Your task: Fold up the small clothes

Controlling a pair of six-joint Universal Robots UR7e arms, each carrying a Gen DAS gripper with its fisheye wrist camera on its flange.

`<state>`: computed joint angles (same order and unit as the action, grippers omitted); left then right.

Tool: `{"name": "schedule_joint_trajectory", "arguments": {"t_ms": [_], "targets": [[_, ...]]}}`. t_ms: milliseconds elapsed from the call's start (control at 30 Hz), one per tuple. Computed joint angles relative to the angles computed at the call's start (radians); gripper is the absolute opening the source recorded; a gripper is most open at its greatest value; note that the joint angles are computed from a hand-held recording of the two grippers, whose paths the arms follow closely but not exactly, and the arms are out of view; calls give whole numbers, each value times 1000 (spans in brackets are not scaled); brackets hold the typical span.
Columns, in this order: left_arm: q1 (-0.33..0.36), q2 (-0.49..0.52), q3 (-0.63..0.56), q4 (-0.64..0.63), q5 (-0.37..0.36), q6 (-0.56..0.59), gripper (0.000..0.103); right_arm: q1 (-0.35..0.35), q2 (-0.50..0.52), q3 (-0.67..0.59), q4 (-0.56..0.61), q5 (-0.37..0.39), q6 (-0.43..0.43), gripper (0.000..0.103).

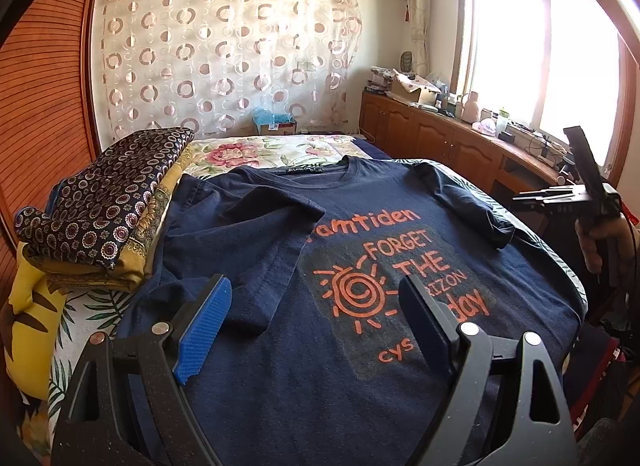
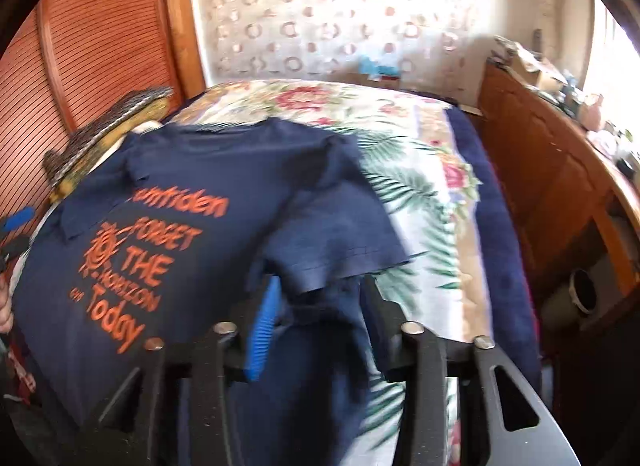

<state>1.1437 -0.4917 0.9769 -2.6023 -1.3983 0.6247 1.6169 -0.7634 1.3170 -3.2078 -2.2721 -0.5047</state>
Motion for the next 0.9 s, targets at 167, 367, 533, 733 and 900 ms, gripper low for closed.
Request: {"name": "schedule_joint_trajectory", "arguments": {"t_ms": [167,367,533,733,900], "targets": [[-2,2,4,1,4,2,86,-34,18,-63,70,-17,80,49],[0,1,2,6,9,3,87,-65,78,-181,143,-11,161,49],[4,0,3,7,6,-6,86,-61,99,-221,156,3,155,25],[6,-2,6,5,7,-7,87,-36,123,-265,166,44,72,4],[8,-2,5,3,7,-9,87,17,178,-366,206,90,12,4]]}}
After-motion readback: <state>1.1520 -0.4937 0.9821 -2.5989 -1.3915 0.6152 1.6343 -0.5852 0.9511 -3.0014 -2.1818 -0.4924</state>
